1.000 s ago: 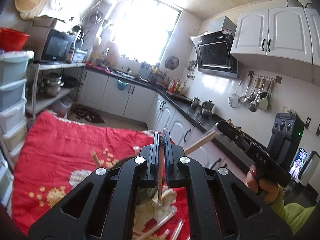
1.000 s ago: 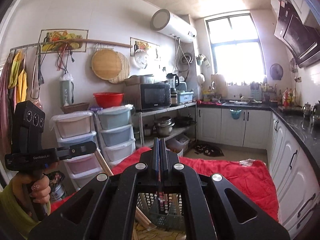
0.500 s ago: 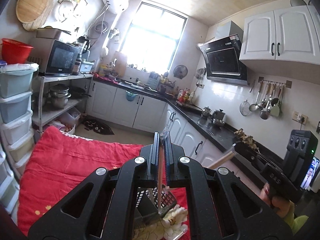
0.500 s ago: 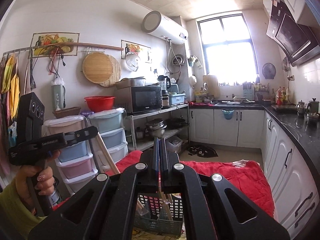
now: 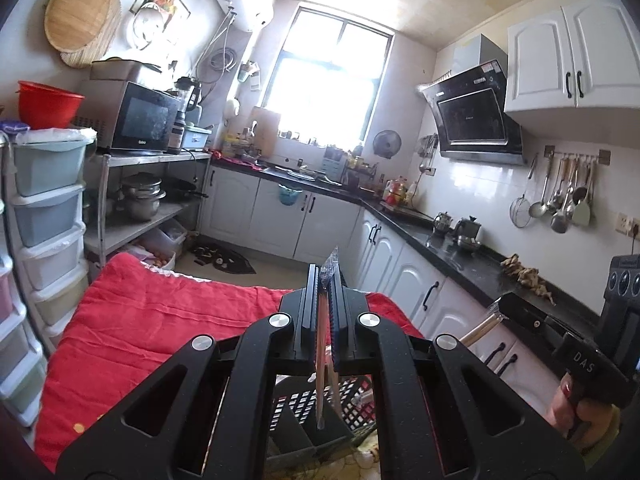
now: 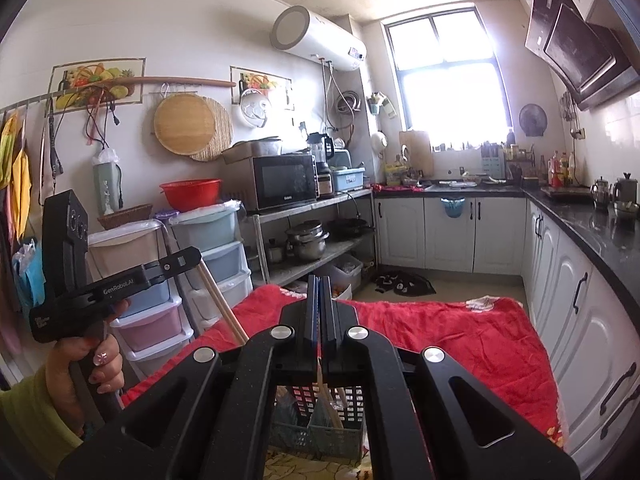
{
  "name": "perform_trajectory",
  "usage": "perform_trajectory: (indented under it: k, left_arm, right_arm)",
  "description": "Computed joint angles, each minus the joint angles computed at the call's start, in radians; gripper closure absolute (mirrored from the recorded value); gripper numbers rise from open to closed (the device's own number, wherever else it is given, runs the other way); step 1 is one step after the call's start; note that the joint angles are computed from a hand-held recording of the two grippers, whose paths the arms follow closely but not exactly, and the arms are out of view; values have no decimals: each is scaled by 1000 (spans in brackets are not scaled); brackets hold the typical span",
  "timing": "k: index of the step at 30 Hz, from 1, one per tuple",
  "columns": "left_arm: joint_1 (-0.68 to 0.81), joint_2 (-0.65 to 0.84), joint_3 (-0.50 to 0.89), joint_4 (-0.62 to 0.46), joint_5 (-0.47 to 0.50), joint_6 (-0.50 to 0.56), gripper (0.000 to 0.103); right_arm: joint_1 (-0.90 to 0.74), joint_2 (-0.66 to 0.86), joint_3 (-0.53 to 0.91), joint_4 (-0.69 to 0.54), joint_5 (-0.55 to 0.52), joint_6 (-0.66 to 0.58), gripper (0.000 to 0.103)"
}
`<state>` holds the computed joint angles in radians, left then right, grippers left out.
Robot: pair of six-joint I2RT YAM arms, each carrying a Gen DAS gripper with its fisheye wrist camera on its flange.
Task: Organize utensils
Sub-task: 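Open the left tool to release its chopstick while the right tool releases its own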
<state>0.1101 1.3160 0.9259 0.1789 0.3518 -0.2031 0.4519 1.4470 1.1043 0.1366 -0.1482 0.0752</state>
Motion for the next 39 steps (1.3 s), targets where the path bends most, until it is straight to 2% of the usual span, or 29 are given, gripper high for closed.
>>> perform_trajectory:
  k: [29,31,32,33,36,37,39]
  left_arm:
    - [-6,109,-59,14,41,-4,101]
    - [-5,107,-63,9,44,-7,99]
    - [-5,106,-65,7,47,-8,96]
    - [-3,103,-69,8,51,-12,90]
    - [2,91,-81,9,59,-18,86]
    - [2,86,-85,9,59,-19,85]
    - [6,72,-95,3,59,-23,76]
  right_arm:
    - [4,145,-27,42,23,99,101]
    - [-2,152,-26,40,17,105,101]
    - [-5,153,-27,38,16,107,100]
    - [-7,154,-28,39,16,110,96]
    - [-11,144,-47,53,19,117,77]
    - [-13,138,-56,61,22,119,74]
    - [-16,130,-66,67,24,123,70]
